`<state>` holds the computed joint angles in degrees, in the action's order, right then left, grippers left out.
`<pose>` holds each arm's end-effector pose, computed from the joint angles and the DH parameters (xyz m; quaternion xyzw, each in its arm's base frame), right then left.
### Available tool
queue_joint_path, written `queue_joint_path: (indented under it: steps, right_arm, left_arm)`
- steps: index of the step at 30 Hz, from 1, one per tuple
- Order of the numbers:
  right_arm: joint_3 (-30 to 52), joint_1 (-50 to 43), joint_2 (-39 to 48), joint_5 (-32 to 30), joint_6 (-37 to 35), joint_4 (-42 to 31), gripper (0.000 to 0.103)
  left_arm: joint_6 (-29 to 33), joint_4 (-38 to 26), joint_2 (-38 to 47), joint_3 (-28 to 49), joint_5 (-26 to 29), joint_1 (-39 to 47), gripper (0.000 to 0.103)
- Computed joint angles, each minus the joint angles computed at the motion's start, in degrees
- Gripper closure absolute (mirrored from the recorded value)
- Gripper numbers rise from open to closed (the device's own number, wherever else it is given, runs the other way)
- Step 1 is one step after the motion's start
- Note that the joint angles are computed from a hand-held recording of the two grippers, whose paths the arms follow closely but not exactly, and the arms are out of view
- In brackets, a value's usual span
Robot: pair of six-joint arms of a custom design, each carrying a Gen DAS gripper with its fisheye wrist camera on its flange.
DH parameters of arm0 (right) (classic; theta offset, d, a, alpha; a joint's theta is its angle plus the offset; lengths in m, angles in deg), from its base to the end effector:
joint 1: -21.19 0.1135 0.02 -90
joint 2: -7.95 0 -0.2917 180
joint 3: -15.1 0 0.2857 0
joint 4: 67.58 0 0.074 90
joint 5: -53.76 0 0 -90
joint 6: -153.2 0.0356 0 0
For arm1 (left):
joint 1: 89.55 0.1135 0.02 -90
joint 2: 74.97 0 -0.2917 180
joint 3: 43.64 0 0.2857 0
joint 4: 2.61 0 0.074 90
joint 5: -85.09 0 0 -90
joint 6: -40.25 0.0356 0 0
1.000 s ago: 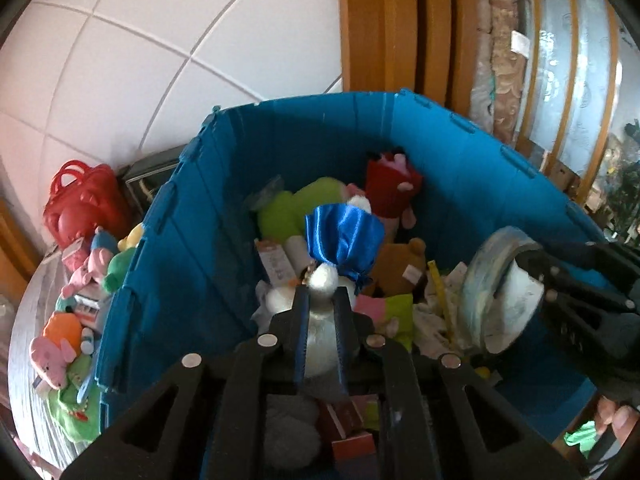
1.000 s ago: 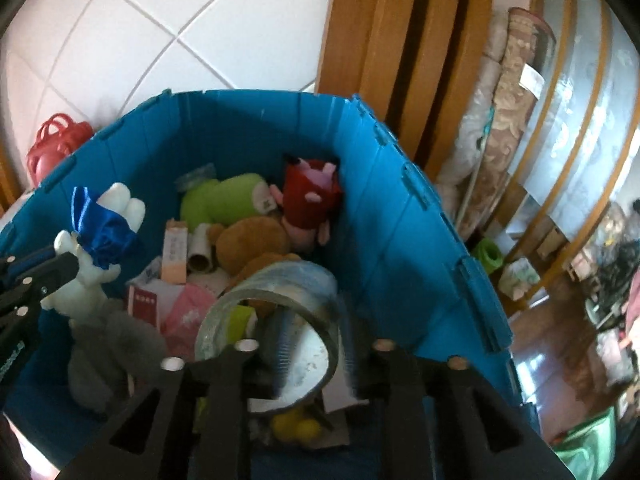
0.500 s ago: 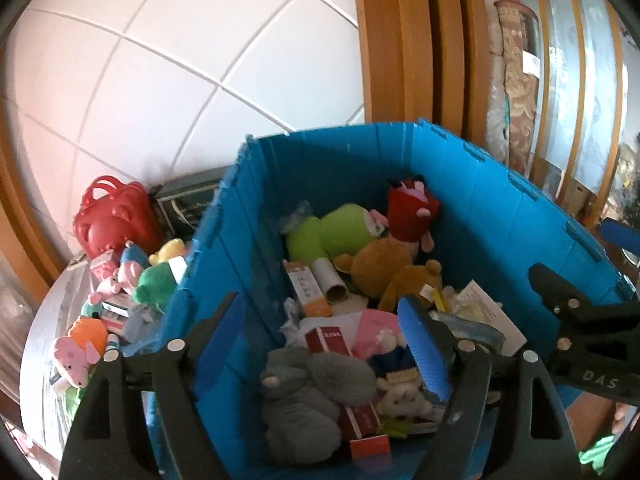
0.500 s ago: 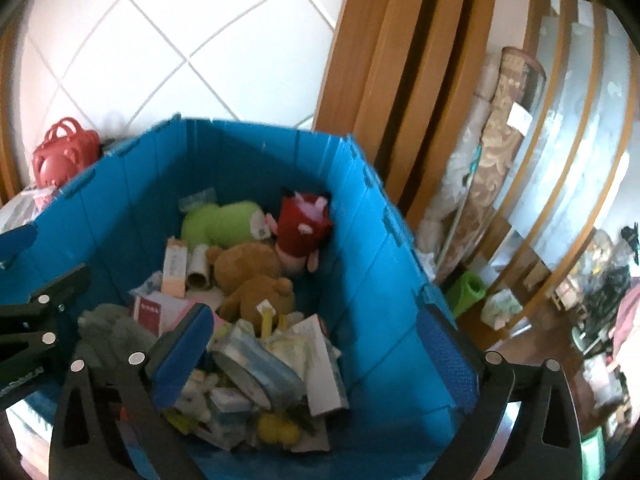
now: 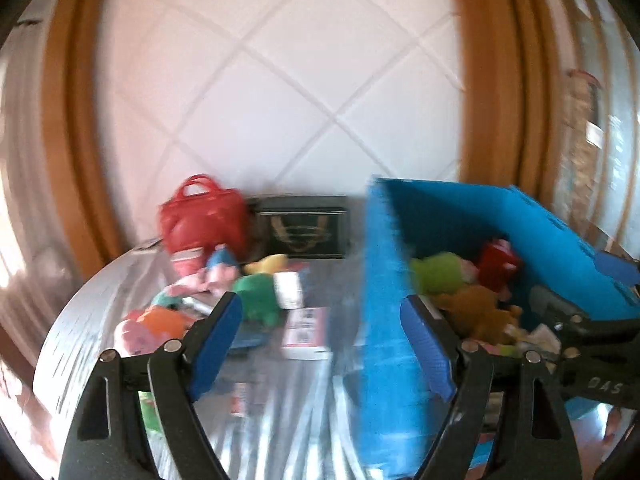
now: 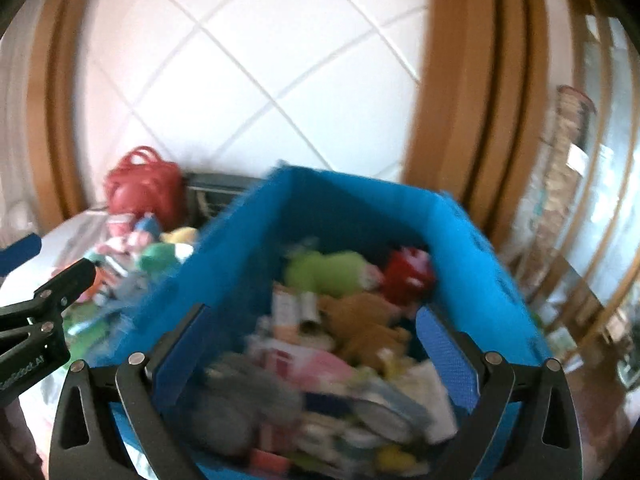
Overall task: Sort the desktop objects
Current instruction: 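Move both grippers back over the pile on the table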
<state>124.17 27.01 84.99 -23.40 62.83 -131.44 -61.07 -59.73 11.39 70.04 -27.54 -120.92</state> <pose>0.2885 0.0215 0.4920 0.0074 0.8701 -0.0746 0.4872 0.3043 -0.1695 0.4826 0.0508 0.8525 -0.0209 0.5198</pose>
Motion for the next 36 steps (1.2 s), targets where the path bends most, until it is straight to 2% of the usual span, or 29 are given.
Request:
queue_joint_path:
  steps: [3, 6, 10, 14, 21, 26, 29, 32, 34, 36]
  right_arm:
    - [2.54, 7.79, 3.32, 3.04, 2.40, 1.10, 0.000]
    - [6.14, 14.98, 8.12, 6.56, 4.51, 2.30, 0.000]
    - [14.22, 21.23, 17.38, 8.94, 7.80, 1.57, 0.000]
    - [25.61, 24.60, 29.16, 10.42, 12.75, -2.26, 0.000]
    - [43.97, 24.71, 48.02, 8.46, 20.41, -12.83, 0.000]
    - [46.06, 22.42, 54.96, 6.02, 24.08, -16.26, 0.000]
    - [46.94, 20.43, 58.23, 4.30, 25.77, -17.51, 0.000]
    - [49.71, 18.55, 61.85, 2.88, 26.81, -18.94, 0.000]
    - [52.67, 17.29, 64.46, 1.63, 26.67, -20.52, 0.000]
    - [53.07, 16.57, 65.22, 0.49, 26.15, -20.46, 0.000]
  left_arm:
    - [0.89, 2.76, -3.23, -5.03, 3.72, 8.45, 0.008]
    - [4.12, 5.56, -4.18, -8.31, 9.87, 17.41, 0.008]
    - [9.42, 7.26, -0.98, -8.59, 18.03, 27.35, 0.008]
    - [14.87, 7.55, 6.31, -5.56, 24.88, 34.60, 0.008]
    - [22.06, 2.68, 20.03, 2.38, 32.12, 38.40, 0.008]
    - [23.51, -2.42, 30.92, 9.54, 33.66, 37.49, 0.008]
    - [22.99, -5.21, 36.74, 14.46, 32.56, 36.21, 0.009]
    - [22.53, -9.68, 41.15, 18.97, 33.63, 34.69, 0.013]
    - [22.20, -10.61, 41.42, 18.22, 34.64, 33.37, 0.018]
    - [21.94, -11.13, 41.21, 15.92, 34.09, 31.53, 0.029]
